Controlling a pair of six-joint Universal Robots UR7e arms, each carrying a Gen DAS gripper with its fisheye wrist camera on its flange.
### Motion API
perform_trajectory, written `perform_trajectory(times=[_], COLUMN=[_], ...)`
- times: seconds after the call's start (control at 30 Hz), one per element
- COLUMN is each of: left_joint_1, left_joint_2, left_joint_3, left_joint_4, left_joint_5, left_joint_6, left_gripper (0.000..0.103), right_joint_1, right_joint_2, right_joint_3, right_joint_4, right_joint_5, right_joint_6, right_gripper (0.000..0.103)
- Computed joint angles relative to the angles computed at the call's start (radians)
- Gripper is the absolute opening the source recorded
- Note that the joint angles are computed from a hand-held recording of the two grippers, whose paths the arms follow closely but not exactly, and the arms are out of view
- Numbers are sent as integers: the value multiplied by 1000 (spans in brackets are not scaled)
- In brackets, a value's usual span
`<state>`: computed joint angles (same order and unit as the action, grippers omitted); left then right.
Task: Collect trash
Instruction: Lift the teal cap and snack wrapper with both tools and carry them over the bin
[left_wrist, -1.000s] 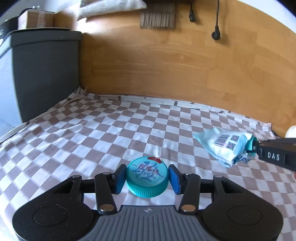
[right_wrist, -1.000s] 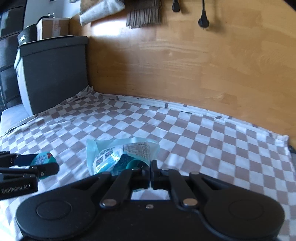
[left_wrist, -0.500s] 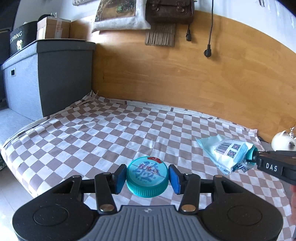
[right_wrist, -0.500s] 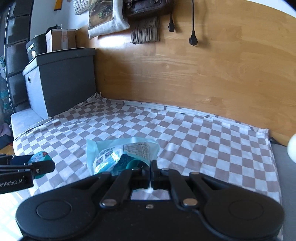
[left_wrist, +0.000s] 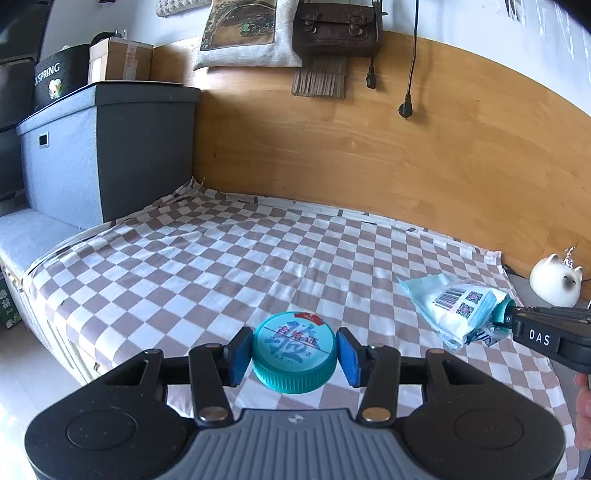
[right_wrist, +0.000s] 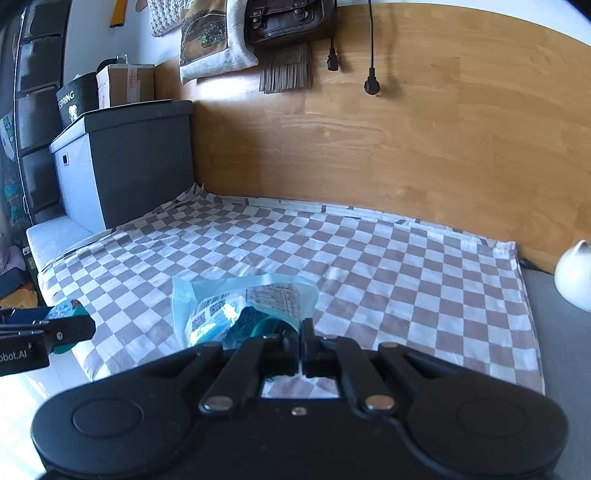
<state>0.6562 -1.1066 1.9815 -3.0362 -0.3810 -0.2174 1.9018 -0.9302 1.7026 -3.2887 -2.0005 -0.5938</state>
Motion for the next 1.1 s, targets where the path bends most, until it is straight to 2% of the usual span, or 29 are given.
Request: perform_trajectory(times=[0.43,0.73,0.87,1.0,1.1], left_joint_1=[-50,-81,-84,-74,-53], left_joint_2=[-63,-202,-305,-391,-428], left_joint_3=[131,276,330,361,381], left_joint_4=[20,202,472,736,833], left_joint_5=[60,119,142,132,112], left_joint_6=[-137,-402,-652,-883,-978], left_gripper=[50,50,50,50,50], right_joint_1=[-16,-1,9,18,25], right_joint_2=[-56,-57,-40,-14,13], right_joint_3=[118,194,218,238,253], right_joint_4=[-24,-10,2,27,47], right_joint_5=[49,100,104,100,88], right_joint_6=[5,10,13,12,0], right_gripper=[2,1,1,1,1])
